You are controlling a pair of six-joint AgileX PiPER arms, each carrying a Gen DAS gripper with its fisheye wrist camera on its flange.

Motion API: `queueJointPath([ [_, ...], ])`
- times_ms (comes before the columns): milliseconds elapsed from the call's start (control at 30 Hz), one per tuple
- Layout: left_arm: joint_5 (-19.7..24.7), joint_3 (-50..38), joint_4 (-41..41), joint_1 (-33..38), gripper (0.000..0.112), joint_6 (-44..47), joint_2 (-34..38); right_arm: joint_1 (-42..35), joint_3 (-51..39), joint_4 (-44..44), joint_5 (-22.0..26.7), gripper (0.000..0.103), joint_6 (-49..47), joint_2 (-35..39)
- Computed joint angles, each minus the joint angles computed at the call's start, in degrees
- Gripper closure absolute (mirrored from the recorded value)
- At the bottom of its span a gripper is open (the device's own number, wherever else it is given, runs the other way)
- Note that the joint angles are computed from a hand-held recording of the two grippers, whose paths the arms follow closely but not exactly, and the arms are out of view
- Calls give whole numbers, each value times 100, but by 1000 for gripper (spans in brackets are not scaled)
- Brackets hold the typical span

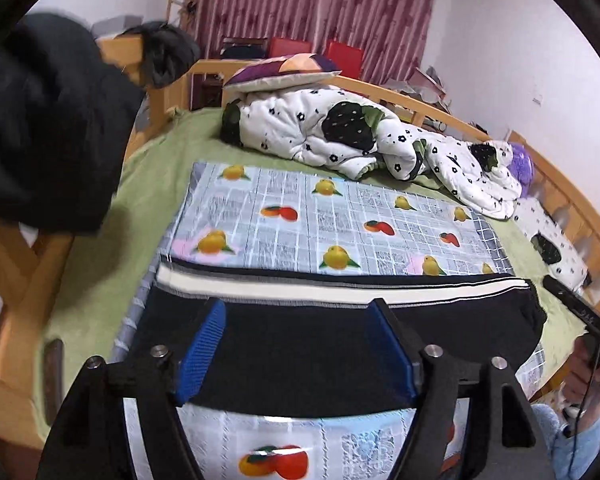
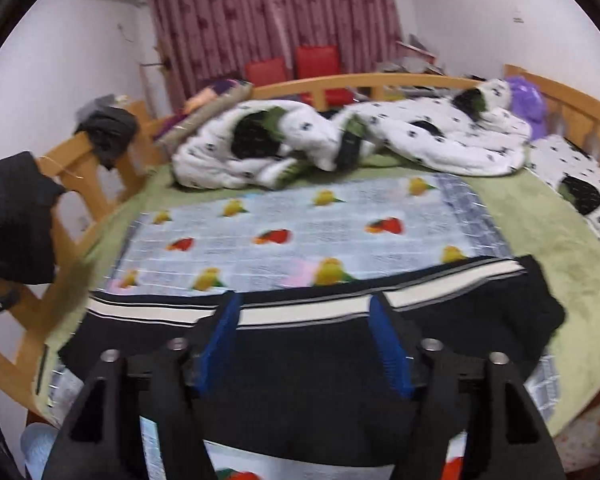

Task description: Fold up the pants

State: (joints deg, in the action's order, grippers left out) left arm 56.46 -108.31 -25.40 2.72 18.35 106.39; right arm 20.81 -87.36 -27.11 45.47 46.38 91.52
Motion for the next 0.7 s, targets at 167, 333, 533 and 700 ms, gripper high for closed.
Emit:
queueJointPath([
  [167, -1247, 2415, -1428, 678, 40, 1090, -147, 360, 793, -702, -1119, 35, 1061, 289],
  [333, -1620, 3425, -3194, 1600, 50, 2331, 495, 214, 1135, 55, -1516, 41, 444, 792],
  [533, -1379, 2398, -3532, 1879, 58, 2187, 1594, 460, 793, -630, -1376, 41, 832, 1073],
  [700, -1278, 1140, -3300, 1837, 77, 1356, 2462, 546, 689, -680, -1036, 41, 641, 1262],
])
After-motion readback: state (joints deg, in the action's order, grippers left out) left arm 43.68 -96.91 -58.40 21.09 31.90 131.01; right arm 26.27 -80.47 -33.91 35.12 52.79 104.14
